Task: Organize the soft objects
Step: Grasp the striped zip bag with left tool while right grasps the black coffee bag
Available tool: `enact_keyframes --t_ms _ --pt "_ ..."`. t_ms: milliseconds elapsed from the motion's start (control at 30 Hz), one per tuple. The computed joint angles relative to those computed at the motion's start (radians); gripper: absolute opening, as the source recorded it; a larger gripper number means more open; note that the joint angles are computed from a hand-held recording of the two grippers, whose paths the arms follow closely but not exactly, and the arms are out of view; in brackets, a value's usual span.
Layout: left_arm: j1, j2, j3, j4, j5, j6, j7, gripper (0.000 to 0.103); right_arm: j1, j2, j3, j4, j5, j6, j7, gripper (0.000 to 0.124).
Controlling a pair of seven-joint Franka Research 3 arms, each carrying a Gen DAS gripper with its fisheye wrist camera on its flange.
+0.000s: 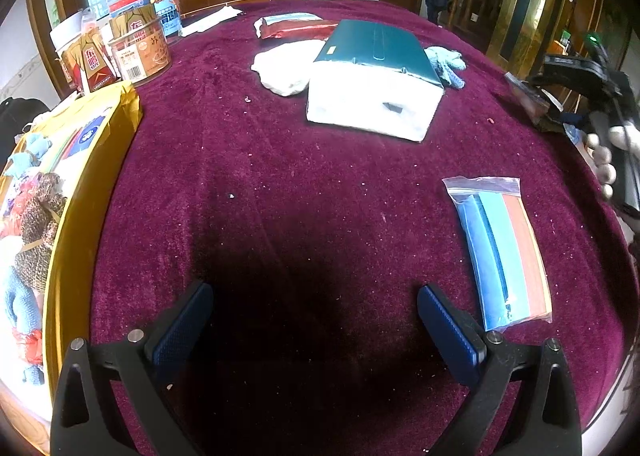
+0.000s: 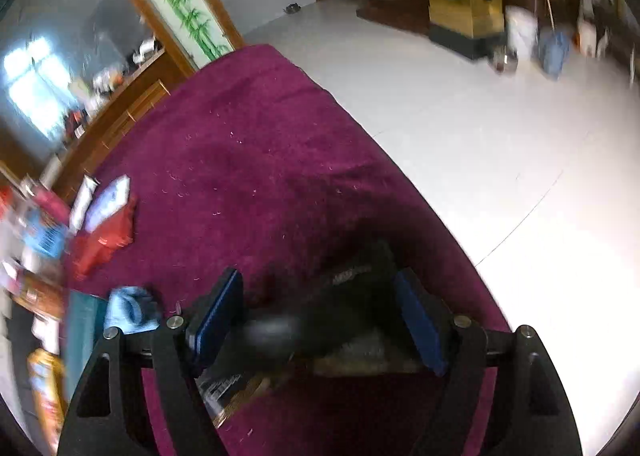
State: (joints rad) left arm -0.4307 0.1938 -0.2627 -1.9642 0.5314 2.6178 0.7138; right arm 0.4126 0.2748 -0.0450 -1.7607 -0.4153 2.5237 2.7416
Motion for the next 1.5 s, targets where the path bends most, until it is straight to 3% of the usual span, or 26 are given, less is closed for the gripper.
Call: enact_keyframes --t_ms 100,267,333,400,500,533,600,667,733,900,1000,1033,1100,1167,1200,1233,1367,1433,1500 --pt "0.000 0.000 0.000 -0.001 -0.001 0.001 0.000 0.102 0.017 0.051 0.026 0.093 -0.007 -0.130 -0.160 0.073" --pt "0.000 -0.001 0.000 -0.001 -0.001 0.001 0.001 0.102 0.050 0.001 0.073 0.027 0.034 -0.156 -0.355 0.068" --pt "0.000 -0.001 0.000 -0.001 -0.001 0.001 0.001 0.102 0.041 -0.067 0.094 -0.063 0.082 -0.085 -0.419 0.068" --pt "0.003 -0.003 0.000 -0.006 -0.005 0.012 0.002 0.102 0.038 -0.161 0.090 -0.182 0.081 0.003 -0.353 0.072" --pt "0.040 -0.044 -0.013 -0.075 -0.109 0.121 0.019 0.100 0.003 -0.297 0.106 -0.343 0.091 0.112 -0.235 0.082" --pt "0.065 -0.070 -0.035 -0.110 -0.214 0.178 0.068 0.100 -0.010 -0.337 0.114 -0.399 0.132 0.157 -0.228 0.082" --pt "0.068 -0.094 -0.046 -0.135 -0.274 0.239 0.107 0.100 -0.023 -0.376 0.126 -0.470 0.242 0.221 -0.262 0.082" --pt "0.043 -0.092 -0.041 -0.109 -0.220 0.231 0.092 0.101 -0.029 -0.381 0.136 -0.504 0.351 0.265 -0.299 0.082" --pt "0.026 -0.053 -0.061 -0.054 -0.235 0.200 0.153 0.101 -0.017 -0.371 0.141 -0.528 0.508 0.330 -0.377 0.082" --pt "-0.063 0.092 -0.046 0.137 -0.157 0.032 0.172 0.100 -0.024 -0.289 0.177 -0.457 0.587 0.341 -0.407 0.082" --pt "-0.120 0.191 -0.015 0.273 -0.085 -0.096 0.152 0.103 -0.015 -0.245 0.175 -0.393 0.462 0.296 -0.322 0.082" --pt "-0.150 0.207 0.011 0.296 -0.023 -0.103 0.119 0.103 -0.009 -0.224 0.172 -0.361 0.421 0.272 -0.304 0.082" --pt "-0.144 0.217 0.004 0.312 -0.035 -0.107 0.126 0.101 0.008 -0.198 0.157 -0.319 0.326 0.221 -0.247 0.082" --pt "-0.142 0.199 0.009 0.283 -0.018 -0.068 0.119 0.082 0.030 -0.169 0.143 -0.265 0.222 0.150 -0.193 0.082" --pt "-0.135 0.185 0.006 0.261 -0.013 -0.039 0.126 0.057 0.041 -0.158 0.138 -0.243 0.184 0.118 -0.178 0.082" --pt "-0.127 0.174 0.004 0.246 -0.017 -0.029 0.134 0.049 0.050 -0.151 0.134 -0.228 0.150 0.091 -0.169 0.082" --pt "-0.065 0.133 -0.029 0.172 -0.121 0.052 0.187 0.046 0.089 -0.133 0.126 -0.187 0.009 -0.003 -0.132 0.068" --pt "-0.028 0.113 -0.053 0.127 -0.196 0.113 0.220 0.046 0.087 -0.147 0.131 -0.210 0.008 0.021 -0.139 0.057" --pt "-0.010 0.080 -0.061 0.077 -0.245 0.166 0.225 0.046 0.082 -0.168 0.136 -0.240 0.021 0.058 -0.140 0.054"
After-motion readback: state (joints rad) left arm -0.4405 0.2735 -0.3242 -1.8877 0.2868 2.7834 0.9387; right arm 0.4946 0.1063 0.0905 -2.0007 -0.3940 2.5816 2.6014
